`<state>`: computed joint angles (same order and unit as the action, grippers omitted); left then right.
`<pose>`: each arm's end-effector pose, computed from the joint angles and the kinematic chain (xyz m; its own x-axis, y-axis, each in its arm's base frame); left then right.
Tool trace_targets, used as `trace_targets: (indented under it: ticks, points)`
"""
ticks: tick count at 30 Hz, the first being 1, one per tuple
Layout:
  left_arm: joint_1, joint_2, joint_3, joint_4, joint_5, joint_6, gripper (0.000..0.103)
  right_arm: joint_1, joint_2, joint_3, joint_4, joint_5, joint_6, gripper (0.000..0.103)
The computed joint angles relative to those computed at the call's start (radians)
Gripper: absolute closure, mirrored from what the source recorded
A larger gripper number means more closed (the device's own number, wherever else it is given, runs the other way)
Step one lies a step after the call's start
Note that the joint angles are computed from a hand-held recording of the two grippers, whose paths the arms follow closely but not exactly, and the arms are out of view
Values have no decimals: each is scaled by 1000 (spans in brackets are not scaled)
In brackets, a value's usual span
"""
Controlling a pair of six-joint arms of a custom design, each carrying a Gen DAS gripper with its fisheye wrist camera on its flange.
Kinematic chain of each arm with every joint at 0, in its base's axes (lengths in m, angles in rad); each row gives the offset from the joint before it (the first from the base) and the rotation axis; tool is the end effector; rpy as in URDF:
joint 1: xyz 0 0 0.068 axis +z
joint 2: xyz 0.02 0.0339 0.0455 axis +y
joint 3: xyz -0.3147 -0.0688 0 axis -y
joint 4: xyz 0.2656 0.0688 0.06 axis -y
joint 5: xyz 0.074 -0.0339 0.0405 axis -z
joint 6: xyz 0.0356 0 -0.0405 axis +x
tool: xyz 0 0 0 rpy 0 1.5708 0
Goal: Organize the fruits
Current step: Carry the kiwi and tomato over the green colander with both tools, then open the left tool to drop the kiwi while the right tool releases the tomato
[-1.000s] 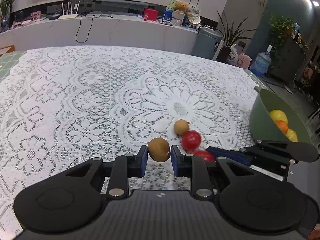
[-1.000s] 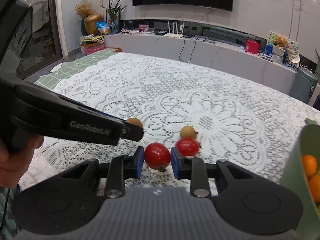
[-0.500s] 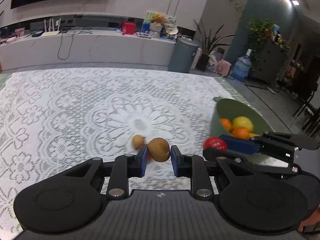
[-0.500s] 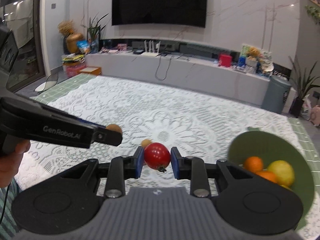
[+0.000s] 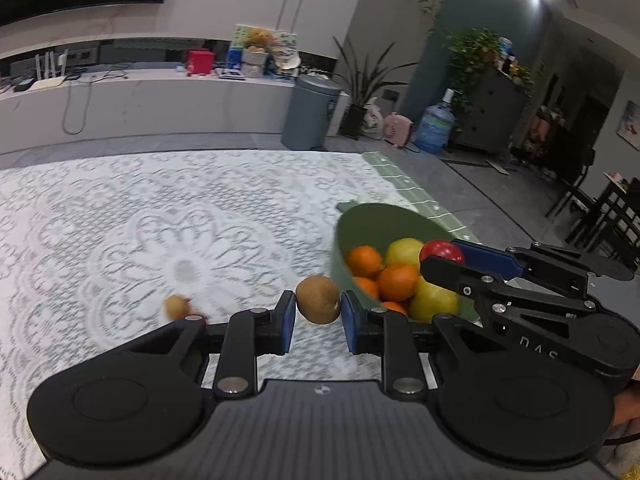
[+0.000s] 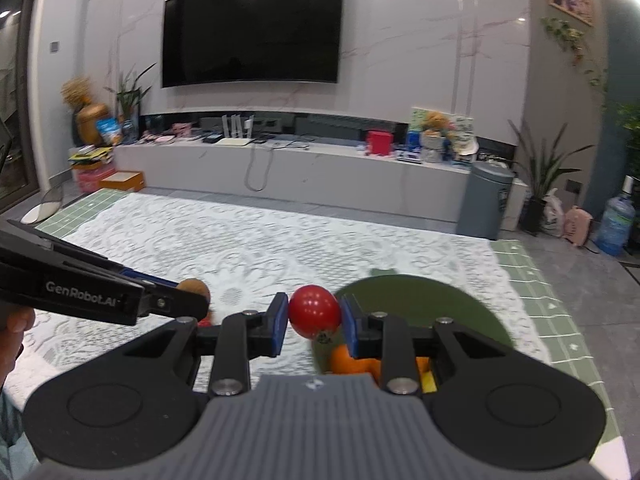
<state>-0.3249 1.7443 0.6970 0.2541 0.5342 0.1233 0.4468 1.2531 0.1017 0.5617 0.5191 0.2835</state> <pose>0.3093 -0.1233 0.1489 -0.5948 0.3120 -0.7409 0.6917 0.6683 -0.2738 0.1626 0.0583 0.1360 -0.4824 0.0382 -0.8751 0.1371 0.9900 -0.0324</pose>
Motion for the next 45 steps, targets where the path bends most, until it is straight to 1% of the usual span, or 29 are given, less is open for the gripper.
trace_targets:
  ticks: [6,10,14,17,21,25,28,30,34,40,45]
  points:
    - [-73,29,46,0,-4,-28,76,-155,-138,-38,-68,-83,-35,78]
    - [-109,75,93,-19,14,-41,76,-284,-148,-41,-88,-175,-49,78]
    - [-151,118,136,-36,8,-30,76,-426,-102,-38,-71,-308,-64,78]
    - [-173,158,171,-64,14,11,76,-507,-49,-33,-56,-390,-77,78]
    - [-208,208,217,-98,-22,48,76,-587,40,-13,-46,-505,-80,78]
    - [-228,245,260,-141,-40,71,76,-660,130,39,-92,-620,-67,78]
    - [-240,259,281,-167,-64,108,76,-701,177,76,-140,-696,-64,78]
    - [-248,270,295,-181,-83,130,76,-713,205,108,-189,-723,-65,78]
    - [-249,285,312,-195,-100,158,76,-715,252,178,-288,-742,-64,78]
    - [-243,294,336,-214,-100,162,76,-687,295,273,-428,-729,-77,77]
    - [-235,296,347,-222,-102,164,76,-650,328,316,-504,-711,-98,77]
